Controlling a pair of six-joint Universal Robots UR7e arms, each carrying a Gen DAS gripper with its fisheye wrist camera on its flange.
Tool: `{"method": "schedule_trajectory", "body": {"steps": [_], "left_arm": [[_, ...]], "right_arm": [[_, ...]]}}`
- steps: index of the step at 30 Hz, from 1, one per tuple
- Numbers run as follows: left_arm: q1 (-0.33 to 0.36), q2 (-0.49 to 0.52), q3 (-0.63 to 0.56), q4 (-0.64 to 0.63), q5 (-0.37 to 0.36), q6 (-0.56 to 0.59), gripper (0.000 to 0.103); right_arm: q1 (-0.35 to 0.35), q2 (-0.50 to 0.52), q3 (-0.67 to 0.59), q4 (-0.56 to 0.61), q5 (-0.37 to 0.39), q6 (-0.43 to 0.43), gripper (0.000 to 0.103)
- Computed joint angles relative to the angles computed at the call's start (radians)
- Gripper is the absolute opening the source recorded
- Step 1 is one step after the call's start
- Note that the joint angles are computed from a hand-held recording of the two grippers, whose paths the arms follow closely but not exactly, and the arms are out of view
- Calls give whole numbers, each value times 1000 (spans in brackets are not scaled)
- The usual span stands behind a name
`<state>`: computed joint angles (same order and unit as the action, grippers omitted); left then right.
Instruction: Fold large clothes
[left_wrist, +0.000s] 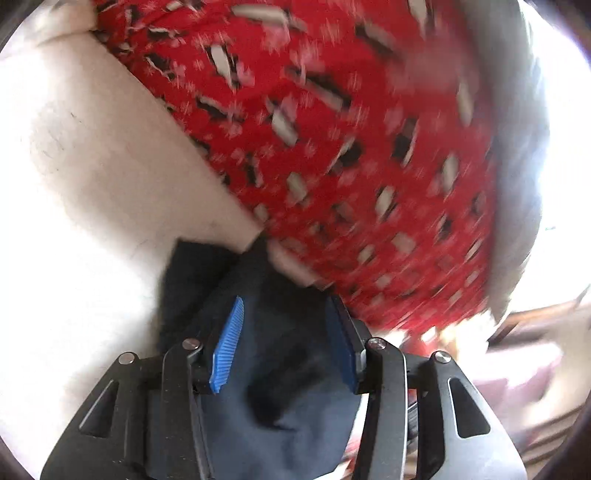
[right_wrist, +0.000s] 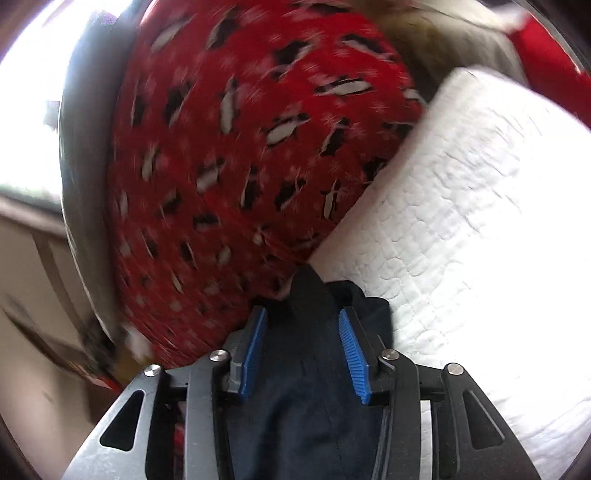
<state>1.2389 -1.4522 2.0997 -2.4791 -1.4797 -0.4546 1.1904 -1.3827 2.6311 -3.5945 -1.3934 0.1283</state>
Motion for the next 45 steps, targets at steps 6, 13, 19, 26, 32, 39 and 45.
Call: {"method": "schedule_trajectory", "body": {"steps": [6,13,19,26,32,39,45], "left_arm": [[4,43,2,122,83,30,44],[-39,45,47,49,223,59,44],[-17,29,76,3,257,48,46],[-51,-16,71,16,207,116,45],[-52,-13,101,30,193,121,46],[-18,-78,121,63,112,158,46],[-5,-113,106,59,57,194,46]], "right_arm": [[220,158,-162,89,-416,-81,53],[236,203,-157,-83,-352,-197,6],[95,203,-142,14,-348,-46,7],[242,217,-117,-211,-375,-111,23],[471,356,-324,194,-367,-220,49],[591,626,-594,368,-459,-174,49],[652,723,-716,457,-604,-225,3]]}}
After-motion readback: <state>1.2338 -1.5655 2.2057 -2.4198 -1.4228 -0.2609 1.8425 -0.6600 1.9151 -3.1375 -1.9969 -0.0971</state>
